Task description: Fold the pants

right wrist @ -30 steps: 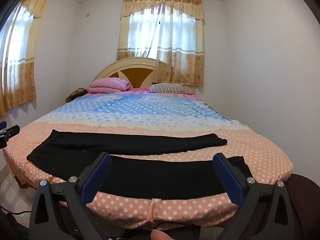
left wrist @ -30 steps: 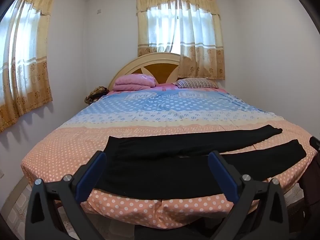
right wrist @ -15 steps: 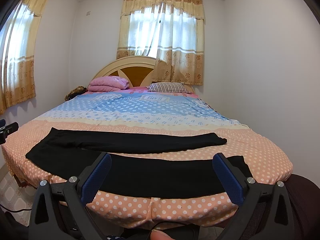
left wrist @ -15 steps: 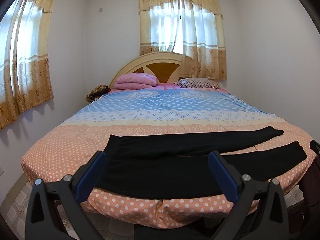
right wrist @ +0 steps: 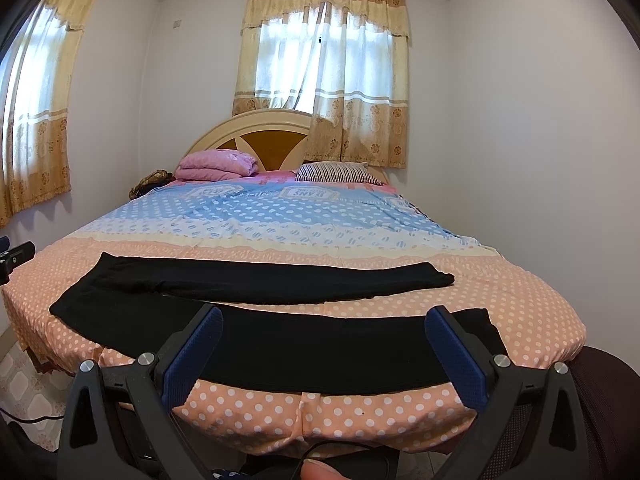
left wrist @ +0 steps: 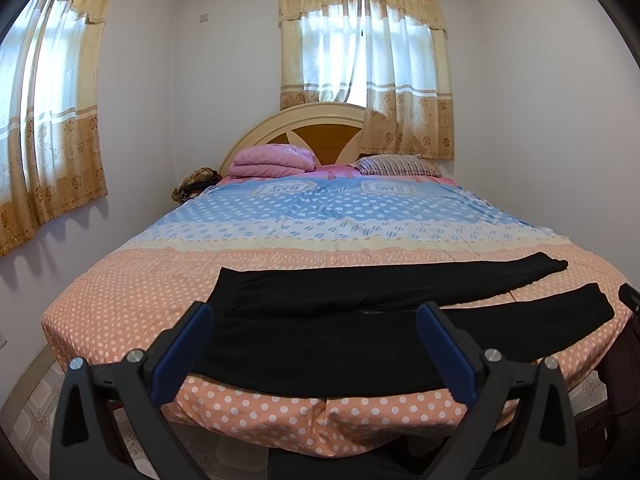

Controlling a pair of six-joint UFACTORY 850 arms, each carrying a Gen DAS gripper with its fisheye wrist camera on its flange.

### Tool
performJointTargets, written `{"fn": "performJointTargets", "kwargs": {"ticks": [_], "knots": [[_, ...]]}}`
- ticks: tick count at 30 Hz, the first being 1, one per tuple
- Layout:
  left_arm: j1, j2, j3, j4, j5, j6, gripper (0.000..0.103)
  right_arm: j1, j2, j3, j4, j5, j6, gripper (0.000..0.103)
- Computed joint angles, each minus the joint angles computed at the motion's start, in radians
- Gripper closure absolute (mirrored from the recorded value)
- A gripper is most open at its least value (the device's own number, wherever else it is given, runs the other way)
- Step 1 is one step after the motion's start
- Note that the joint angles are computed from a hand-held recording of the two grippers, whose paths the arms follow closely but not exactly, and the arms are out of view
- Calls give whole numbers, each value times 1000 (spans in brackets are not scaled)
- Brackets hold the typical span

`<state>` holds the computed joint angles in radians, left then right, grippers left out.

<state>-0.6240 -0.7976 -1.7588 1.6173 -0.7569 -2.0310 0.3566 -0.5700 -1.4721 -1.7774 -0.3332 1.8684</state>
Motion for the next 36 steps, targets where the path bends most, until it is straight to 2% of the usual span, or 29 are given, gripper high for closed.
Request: {"fn": "performJointTargets", "kwargs": {"ticks": [36], "knots": [[5, 6, 22, 8, 7, -13, 0, -7, -21, -10, 26, 8, -31, 1]]}}
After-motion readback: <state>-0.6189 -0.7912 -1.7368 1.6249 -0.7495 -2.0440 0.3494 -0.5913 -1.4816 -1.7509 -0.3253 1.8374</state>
